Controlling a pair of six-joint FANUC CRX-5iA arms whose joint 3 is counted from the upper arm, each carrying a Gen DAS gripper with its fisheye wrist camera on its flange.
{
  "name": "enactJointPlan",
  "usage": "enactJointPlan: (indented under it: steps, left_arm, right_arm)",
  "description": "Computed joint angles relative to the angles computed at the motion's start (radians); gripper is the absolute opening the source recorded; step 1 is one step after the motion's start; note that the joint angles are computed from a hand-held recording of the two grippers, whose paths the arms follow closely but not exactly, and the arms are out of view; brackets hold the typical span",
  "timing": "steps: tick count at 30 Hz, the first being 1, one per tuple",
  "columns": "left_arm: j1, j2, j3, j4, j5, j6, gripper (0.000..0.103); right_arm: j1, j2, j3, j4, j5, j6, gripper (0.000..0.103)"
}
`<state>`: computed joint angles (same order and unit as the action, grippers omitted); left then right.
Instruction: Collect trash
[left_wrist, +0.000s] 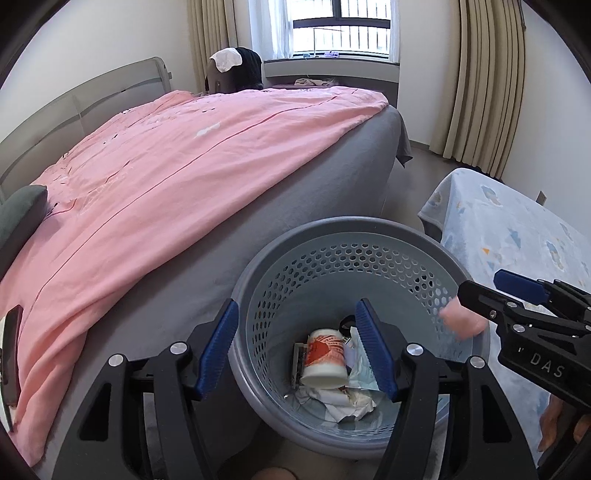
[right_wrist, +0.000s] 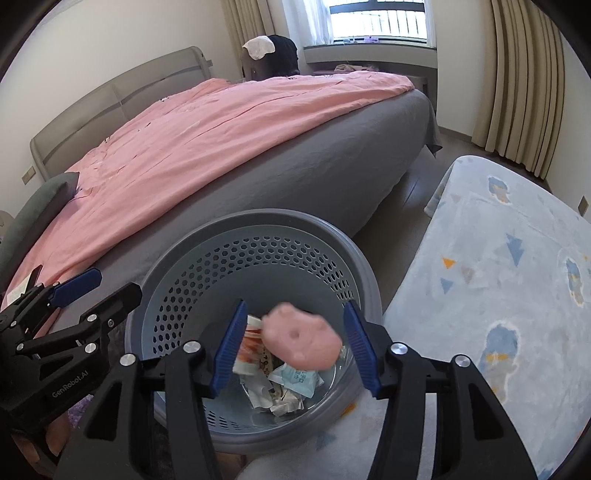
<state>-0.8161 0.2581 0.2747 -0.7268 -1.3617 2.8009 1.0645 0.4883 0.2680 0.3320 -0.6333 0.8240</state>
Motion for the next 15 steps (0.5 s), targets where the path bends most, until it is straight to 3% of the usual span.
enactJointPlan:
  steps: [15]
  left_arm:
    - [0.005,-0.005,-0.008,-0.002,-0.008,0.021,0.069]
  right_arm:
    - [0.003,0.007,-0.001,0.021,-0.008,-0.027,0.070]
